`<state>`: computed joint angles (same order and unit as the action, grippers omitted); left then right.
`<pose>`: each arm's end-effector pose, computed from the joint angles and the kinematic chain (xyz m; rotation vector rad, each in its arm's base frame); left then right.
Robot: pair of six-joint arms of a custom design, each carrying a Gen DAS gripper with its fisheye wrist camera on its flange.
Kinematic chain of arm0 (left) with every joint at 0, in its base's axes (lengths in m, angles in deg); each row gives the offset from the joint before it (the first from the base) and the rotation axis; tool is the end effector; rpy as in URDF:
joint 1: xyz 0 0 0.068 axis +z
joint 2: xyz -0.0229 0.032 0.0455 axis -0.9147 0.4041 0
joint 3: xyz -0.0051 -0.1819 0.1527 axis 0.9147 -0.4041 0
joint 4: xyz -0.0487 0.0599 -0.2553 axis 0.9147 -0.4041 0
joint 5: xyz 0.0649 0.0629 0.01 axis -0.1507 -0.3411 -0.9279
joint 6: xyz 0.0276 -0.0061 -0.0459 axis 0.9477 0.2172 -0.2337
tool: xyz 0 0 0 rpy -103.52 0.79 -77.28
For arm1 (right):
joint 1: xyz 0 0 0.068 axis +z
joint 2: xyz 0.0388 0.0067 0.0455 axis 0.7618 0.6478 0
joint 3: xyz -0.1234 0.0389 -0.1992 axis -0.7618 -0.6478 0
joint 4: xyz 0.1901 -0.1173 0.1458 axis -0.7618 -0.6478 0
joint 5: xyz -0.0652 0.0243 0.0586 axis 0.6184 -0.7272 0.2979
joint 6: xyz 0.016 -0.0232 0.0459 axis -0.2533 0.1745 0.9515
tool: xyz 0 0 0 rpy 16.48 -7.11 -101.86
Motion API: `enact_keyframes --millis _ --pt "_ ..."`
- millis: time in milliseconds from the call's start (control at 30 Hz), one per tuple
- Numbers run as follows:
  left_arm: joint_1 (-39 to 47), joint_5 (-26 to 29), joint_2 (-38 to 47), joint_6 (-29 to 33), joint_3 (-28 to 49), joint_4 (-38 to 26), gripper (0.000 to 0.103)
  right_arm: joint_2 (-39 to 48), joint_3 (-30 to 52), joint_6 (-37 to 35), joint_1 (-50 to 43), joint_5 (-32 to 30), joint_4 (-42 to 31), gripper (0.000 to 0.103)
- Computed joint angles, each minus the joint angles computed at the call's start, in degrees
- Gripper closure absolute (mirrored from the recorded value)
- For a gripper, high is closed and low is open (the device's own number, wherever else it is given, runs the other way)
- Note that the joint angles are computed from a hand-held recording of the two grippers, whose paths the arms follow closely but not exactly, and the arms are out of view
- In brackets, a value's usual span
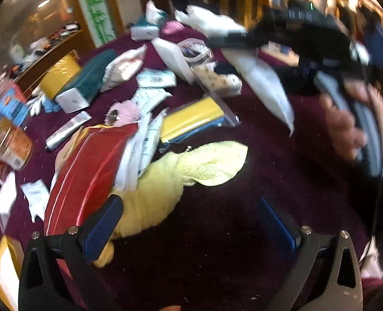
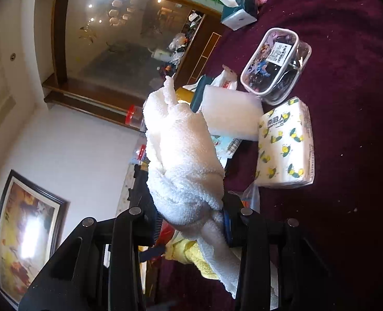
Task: Organize soft objects
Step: 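Grasp the yellow towel with the left gripper while the right gripper holds the white towel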
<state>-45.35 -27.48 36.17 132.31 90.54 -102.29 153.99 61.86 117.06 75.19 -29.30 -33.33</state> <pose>0.2284 0.0714 0.1160 0.9768 2.4195 -0.1125 0.2372 0.1300 0.0898 0.4013 2.1098 1.4207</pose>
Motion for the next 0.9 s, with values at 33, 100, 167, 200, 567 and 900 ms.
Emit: enact_keyframes --millis 33,100,167,200,567,900 --pt "-0.96 -0.99 0.22 -0.03 -0.03 0.76 0.000 0.17 0.01 0.21 -0.73 -0.70 0.17 0.068" --pt "-3.22 -3.30 2.71 -0.28 2.03 0.64 0.000 1.04 -0.91 0.49 -2.91 -2.78 1.85 0.068" --pt "-4.92 -6.01 5.15 -0.70 3.90 1.26 0.000 1.61 -1.25 0.58 -3.64 -3.59 2.51 0.068" --pt "-5.76 -7.93 6.81 -1.00 4.75 2.60 0.000 1.63 -1.52 0.68 -4.13 -4.08 2.83 0.068" --pt "-0.88 -7.41 17.71 -1.25 13.10 1.05 0.002 -5.44 -6.13 -0.51 -4.58 -2.36 -0.91 0.068" --pt "0.74 -1.41 8.60 -1.28 4.43 1.03 0.034 -8.06 -5.77 -1.79 -4.13 -0.42 -5.32 0.068"
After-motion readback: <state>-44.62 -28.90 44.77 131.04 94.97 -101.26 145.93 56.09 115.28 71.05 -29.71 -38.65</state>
